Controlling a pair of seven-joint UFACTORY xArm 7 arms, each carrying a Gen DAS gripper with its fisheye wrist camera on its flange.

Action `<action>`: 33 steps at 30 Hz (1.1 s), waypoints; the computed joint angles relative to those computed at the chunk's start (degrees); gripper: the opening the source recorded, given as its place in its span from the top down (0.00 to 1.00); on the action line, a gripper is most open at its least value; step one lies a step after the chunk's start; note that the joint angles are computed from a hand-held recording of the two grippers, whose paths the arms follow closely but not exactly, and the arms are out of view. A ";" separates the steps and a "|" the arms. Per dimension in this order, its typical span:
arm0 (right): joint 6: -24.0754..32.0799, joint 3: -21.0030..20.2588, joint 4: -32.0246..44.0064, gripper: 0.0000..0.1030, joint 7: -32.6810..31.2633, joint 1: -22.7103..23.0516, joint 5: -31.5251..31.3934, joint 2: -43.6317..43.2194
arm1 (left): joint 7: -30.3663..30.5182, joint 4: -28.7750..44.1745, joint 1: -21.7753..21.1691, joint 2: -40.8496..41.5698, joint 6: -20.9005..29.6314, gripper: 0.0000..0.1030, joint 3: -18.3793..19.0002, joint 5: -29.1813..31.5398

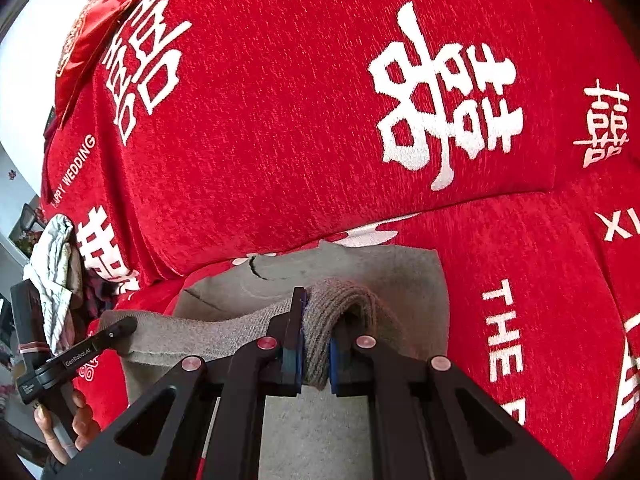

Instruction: Fold small clothes

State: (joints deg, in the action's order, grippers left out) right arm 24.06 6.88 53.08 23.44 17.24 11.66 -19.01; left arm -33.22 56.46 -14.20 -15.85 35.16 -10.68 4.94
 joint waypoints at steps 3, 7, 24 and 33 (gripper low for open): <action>-0.03 -0.19 0.36 0.91 -0.25 -0.05 0.06 0.83 | 0.16 0.55 0.01 1.16 -0.15 0.88 0.08 0.13; -0.05 -0.43 0.81 0.91 -0.70 -0.16 0.29 2.05 | 0.39 1.23 -0.10 2.83 -0.20 0.88 0.28 0.21; 0.32 -0.46 3.60 0.91 -1.59 -1.49 0.81 9.25 | 1.09 4.83 -0.80 10.99 0.56 0.88 1.59 1.45; 0.28 -0.52 5.22 0.91 -2.38 -2.22 1.10 12.86 | 1.08 7.22 -1.19 14.88 0.88 0.88 2.29 1.55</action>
